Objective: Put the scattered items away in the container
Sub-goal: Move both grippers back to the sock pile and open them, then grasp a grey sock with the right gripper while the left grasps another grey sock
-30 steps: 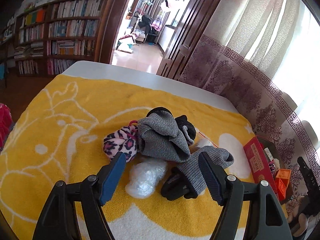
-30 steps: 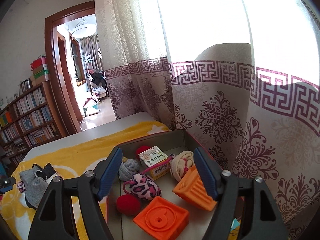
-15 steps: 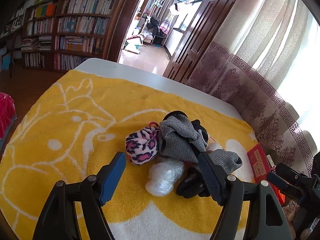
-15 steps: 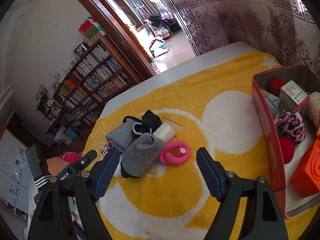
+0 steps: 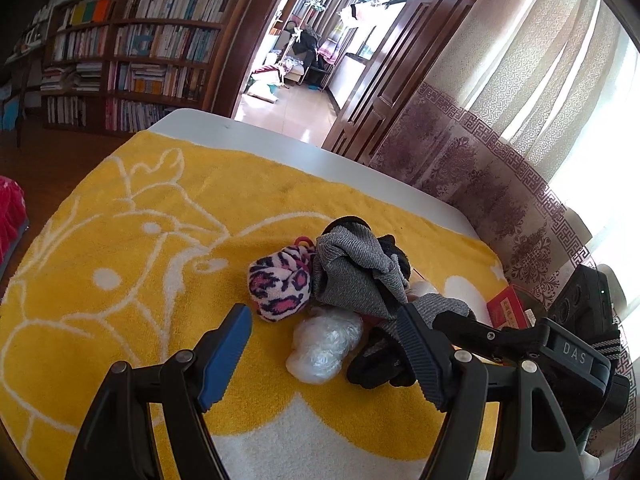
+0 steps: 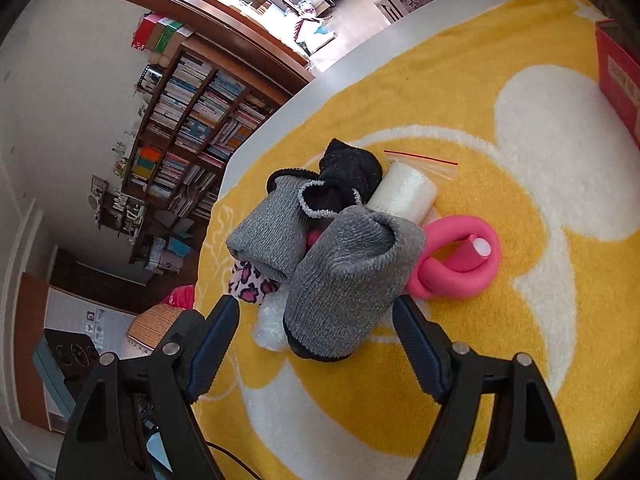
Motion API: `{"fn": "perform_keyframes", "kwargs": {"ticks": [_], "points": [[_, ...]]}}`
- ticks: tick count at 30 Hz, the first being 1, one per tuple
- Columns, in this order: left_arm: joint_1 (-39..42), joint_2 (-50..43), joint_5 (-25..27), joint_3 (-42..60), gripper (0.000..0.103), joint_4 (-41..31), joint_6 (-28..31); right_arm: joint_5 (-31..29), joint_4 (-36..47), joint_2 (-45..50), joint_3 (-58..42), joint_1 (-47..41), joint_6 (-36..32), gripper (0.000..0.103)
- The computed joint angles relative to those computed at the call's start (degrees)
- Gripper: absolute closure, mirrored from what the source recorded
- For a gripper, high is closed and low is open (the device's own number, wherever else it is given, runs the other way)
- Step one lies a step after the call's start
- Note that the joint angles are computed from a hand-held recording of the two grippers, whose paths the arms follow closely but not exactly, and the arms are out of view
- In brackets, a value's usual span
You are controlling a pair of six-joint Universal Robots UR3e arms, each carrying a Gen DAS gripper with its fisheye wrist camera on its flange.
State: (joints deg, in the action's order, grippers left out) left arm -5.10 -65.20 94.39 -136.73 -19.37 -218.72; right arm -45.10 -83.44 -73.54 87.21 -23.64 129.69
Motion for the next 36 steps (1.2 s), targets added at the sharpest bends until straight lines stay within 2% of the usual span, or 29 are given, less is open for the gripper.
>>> {"fn": "perform_keyframes", "kwargs": {"ticks": [11,13,14,16,19,23,26,31,36], "points": [[-0.9,-1.3,1.1,0.0,0.027,0.6,-1.4,-0.8,-7.1,4.8,-0.2,3.1,7.0,0.021],[-1.2,-1.8,1.3,0.1,0.027,0.8,-1.3,-0.7,-8.8,4.9,0.1,3.4,7.0,0.025],[-1.3,-2.1,1.5,0.2,0.027,0.8,-1.3,-0.6,-8.9,5.1,-0.1,3.5,6.5,0.035],[-0.9,-2.1,1.2,-0.2,0.027,0.7,-1.2,-0.2,-6.4,5.7,-1.5,3.2,4.3,0.046],[-0.4,-2.3,1.1,-0.5,0.027,0.9,-1.1,0.3,-5.1,4.1,-0.8,1.5,1.1,0.052],[-0.7,-3.2,1.7,-0.7,0.027,2.0,-0.9,1.9,0.3,0.3,-0.7,-3.0,-6.3,0.052],[-1.5,-4.8,2.3,-0.4,0.027,3.1,-0.6,3.3,-0.1,-4.2,1.9,-7.6,-10.6,0.052],[-3.8,-9.7,2.6,1.8,0.027,5.7,1.4,5.8,-2.8,-7.9,4.9,-13.8,-12.7,0.052],[-4.7,-14.9,0.8,7.3,0.027,4.3,2.6,6.9,-6.7,-9.3,7.9,-16.7,-13.3,0.052]]}}
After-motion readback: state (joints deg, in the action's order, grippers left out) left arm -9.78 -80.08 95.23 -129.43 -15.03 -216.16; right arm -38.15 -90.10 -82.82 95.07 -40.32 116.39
